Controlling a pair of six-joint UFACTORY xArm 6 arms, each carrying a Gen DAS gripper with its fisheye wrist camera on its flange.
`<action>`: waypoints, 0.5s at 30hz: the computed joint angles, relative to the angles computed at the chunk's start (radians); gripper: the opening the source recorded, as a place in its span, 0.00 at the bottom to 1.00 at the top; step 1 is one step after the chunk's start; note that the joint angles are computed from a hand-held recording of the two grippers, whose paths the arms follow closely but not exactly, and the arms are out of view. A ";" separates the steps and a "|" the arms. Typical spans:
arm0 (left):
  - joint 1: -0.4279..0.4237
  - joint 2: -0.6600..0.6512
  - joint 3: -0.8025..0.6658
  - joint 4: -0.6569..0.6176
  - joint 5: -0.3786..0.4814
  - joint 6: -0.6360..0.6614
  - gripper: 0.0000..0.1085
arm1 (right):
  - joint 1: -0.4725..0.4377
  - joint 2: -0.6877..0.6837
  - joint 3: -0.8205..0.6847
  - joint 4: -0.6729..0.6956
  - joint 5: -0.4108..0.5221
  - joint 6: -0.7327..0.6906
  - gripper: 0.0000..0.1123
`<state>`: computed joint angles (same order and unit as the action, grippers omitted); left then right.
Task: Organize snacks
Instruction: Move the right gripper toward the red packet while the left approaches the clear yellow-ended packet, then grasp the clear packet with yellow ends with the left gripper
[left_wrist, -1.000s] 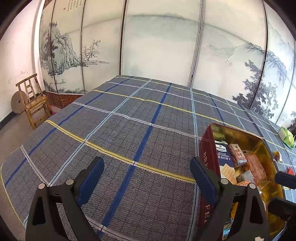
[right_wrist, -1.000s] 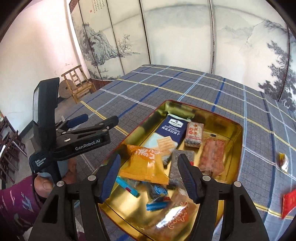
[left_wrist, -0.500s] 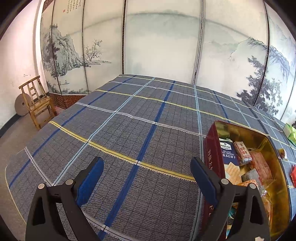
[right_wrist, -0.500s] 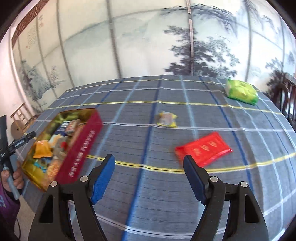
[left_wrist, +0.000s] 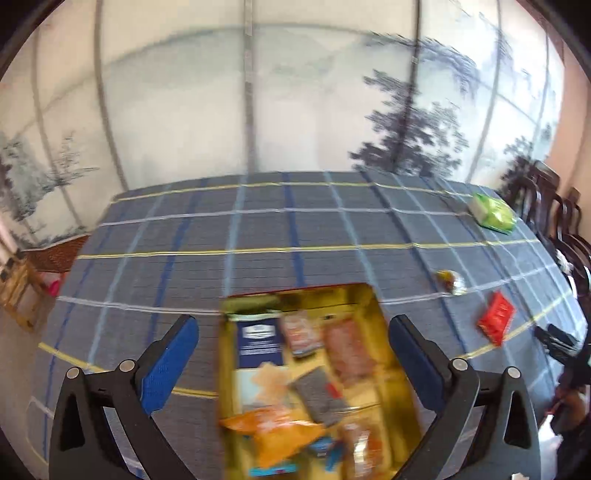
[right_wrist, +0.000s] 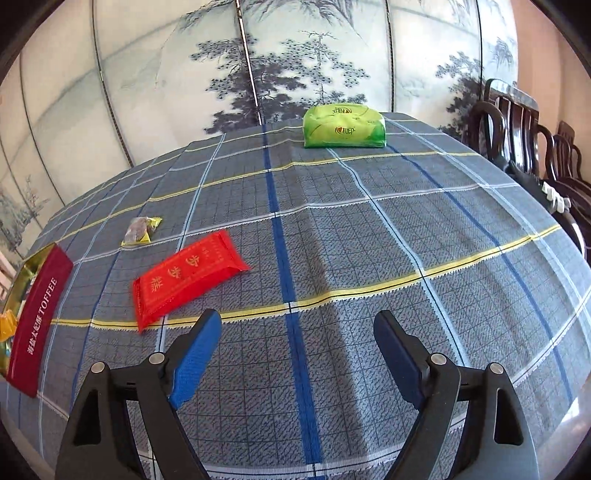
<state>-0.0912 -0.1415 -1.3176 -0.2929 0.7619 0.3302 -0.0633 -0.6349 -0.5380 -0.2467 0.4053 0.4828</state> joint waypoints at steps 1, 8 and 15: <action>-0.034 0.067 -0.091 -0.026 0.092 -0.004 0.93 | -0.005 0.001 0.011 0.035 -0.017 -0.027 0.76; -0.282 0.451 -0.518 0.058 0.280 -0.127 0.80 | -0.003 -0.006 0.042 0.322 -0.085 -0.268 0.78; -0.365 0.779 -0.919 0.137 0.486 -0.227 0.63 | 0.014 -0.024 0.066 0.601 -0.125 -0.494 0.78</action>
<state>-0.4562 0.6377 -2.2368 -0.1562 1.2476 0.1036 -0.0490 -0.6593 -0.4724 0.3539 0.2803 -0.0113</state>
